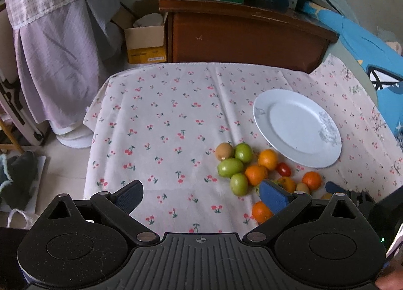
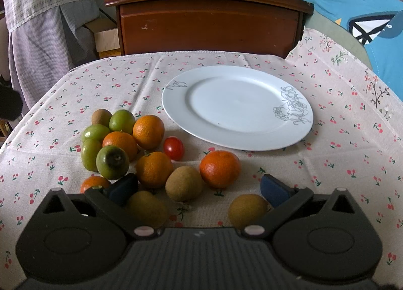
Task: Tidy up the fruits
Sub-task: 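Move both tools toward the fruit pile beside the white plate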
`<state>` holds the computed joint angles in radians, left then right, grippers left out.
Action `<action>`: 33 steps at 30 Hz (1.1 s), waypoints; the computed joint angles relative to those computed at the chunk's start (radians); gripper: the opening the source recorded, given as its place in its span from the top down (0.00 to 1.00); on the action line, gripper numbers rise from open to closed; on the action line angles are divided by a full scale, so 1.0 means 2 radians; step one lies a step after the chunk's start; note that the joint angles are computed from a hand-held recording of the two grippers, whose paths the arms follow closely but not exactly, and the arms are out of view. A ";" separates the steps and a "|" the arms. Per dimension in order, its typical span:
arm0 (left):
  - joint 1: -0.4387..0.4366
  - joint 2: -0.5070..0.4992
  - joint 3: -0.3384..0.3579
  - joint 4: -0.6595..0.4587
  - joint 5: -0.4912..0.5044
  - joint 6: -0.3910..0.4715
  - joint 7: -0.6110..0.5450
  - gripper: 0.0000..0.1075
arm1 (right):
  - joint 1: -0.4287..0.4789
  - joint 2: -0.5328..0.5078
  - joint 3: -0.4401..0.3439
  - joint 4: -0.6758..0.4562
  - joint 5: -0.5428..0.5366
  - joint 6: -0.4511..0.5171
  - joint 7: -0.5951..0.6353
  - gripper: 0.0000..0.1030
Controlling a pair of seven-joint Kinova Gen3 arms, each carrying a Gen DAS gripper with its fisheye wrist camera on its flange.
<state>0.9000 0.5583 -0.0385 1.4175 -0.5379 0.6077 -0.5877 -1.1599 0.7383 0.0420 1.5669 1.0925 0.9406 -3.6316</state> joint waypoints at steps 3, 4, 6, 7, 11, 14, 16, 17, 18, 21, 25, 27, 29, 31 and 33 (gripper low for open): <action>0.008 -0.001 -0.003 0.000 -0.007 0.010 0.005 0.07 | 0.007 -0.008 -0.010 0.001 -0.011 -0.003 0.024 0.01; 0.010 -0.001 -0.003 0.000 -0.009 0.014 0.006 0.07 | 0.014 -0.014 -0.016 0.000 -0.022 -0.007 0.042 0.01; 0.010 -0.001 -0.001 -0.001 -0.011 0.021 0.007 0.07 | 0.026 -0.025 -0.025 -0.004 -0.049 -0.013 0.070 0.01; 0.011 0.000 0.000 -0.002 -0.012 0.024 0.008 0.07 | 0.030 -0.026 -0.029 -0.012 -0.066 -0.008 0.088 0.01; 0.018 0.004 0.000 -0.008 -0.022 0.045 0.013 0.07 | 0.045 -0.042 -0.035 -0.021 -0.123 -0.018 0.132 0.01; 0.013 0.007 0.007 -0.013 -0.018 0.059 0.013 0.07 | 0.043 -0.058 -0.029 -0.015 -0.146 -0.027 0.134 0.01; 0.013 0.008 0.008 -0.014 -0.017 0.065 0.016 0.07 | 0.037 -0.068 -0.024 -0.010 -0.151 -0.026 0.127 0.01; 0.013 0.009 0.009 -0.017 -0.017 0.070 0.017 0.07 | 0.036 -0.072 -0.024 -0.011 -0.156 -0.021 0.128 0.01; 0.014 0.011 0.010 -0.019 -0.018 0.075 0.017 0.07 | 0.036 -0.075 -0.026 -0.013 -0.161 -0.013 0.132 0.01; 0.018 0.019 0.012 -0.032 -0.019 0.096 0.018 0.07 | 0.038 -0.084 -0.032 -0.018 -0.178 0.005 0.140 0.01; 0.024 0.032 0.015 -0.051 -0.021 0.124 0.014 0.07 | 0.039 -0.094 -0.039 -0.020 -0.197 0.026 0.134 0.01; 0.028 0.038 0.016 -0.060 -0.021 0.135 0.012 0.07 | 0.037 -0.094 -0.041 -0.024 -0.201 0.039 0.134 0.01; 0.030 0.042 0.017 -0.067 -0.021 0.143 0.010 0.07 | 0.036 -0.095 -0.042 -0.027 -0.206 0.051 0.128 0.01; 0.032 0.047 0.019 -0.076 -0.018 0.153 0.007 0.07 | 0.036 -0.098 -0.043 -0.026 -0.205 0.052 0.122 0.01; 0.034 0.051 0.019 -0.083 -0.017 0.161 0.005 0.07 | 0.037 -0.100 -0.045 -0.024 -0.202 0.051 0.120 0.01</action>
